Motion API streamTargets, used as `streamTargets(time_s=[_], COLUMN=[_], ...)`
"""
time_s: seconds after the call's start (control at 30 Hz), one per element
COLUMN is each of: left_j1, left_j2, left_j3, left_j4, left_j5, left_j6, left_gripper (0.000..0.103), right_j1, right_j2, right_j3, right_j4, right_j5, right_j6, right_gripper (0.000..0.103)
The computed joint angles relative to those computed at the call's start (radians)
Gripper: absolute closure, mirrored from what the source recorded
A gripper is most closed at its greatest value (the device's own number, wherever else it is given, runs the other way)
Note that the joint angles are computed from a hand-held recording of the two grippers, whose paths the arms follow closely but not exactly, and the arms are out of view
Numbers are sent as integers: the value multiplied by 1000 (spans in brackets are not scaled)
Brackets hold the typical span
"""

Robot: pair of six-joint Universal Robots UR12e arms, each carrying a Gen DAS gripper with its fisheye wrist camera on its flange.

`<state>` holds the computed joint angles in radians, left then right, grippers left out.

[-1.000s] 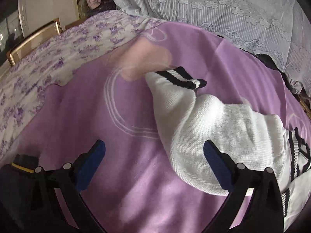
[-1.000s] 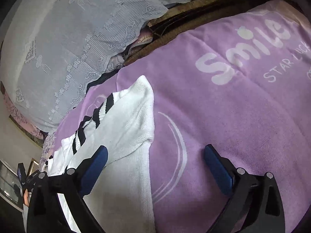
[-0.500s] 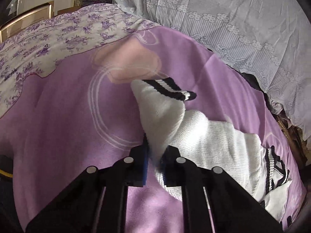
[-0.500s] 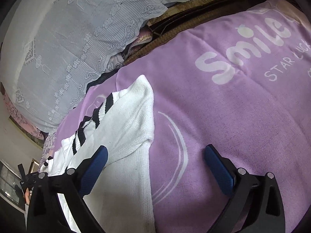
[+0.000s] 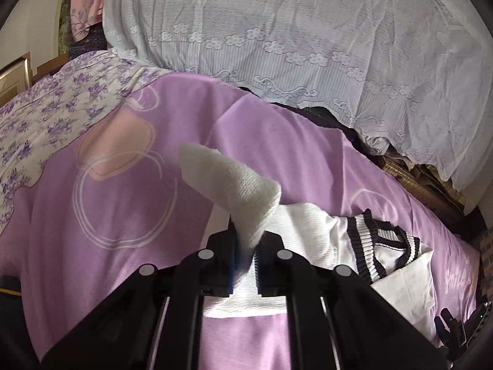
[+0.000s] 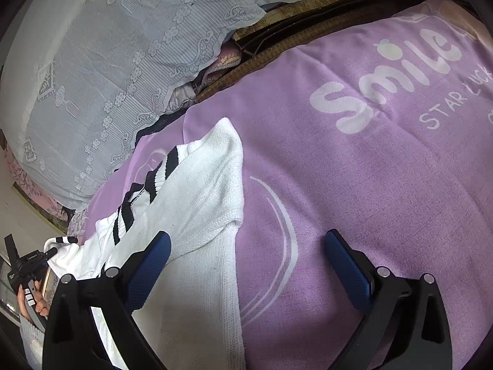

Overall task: Fold small clothes
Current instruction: 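Fold the held sleeve across the sweater body with the left tool and release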

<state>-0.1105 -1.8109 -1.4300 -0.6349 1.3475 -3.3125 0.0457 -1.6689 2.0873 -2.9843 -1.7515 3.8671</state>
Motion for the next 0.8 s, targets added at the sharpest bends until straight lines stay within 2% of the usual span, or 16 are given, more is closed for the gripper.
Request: streamTargets(time_s=[0.23, 0.47, 0.8], left_j1=[-51, -126, -218], left_j2=[4, -10, -31], left_j3=[28, 68, 102], left_j4=[-4, -24, -53], left_j5=[-26, -24, -61], left_j6=[44, 117, 187], left_gripper=[95, 95, 95], right_j1=[1, 0, 2], right_j2=[0, -1, -3], right_j3=[-1, -2, -4], right_j4=[7, 17, 25], right_j5=[-2, -4, -6], right_j6=[1, 0, 3], right_gripper=[3, 3, 3])
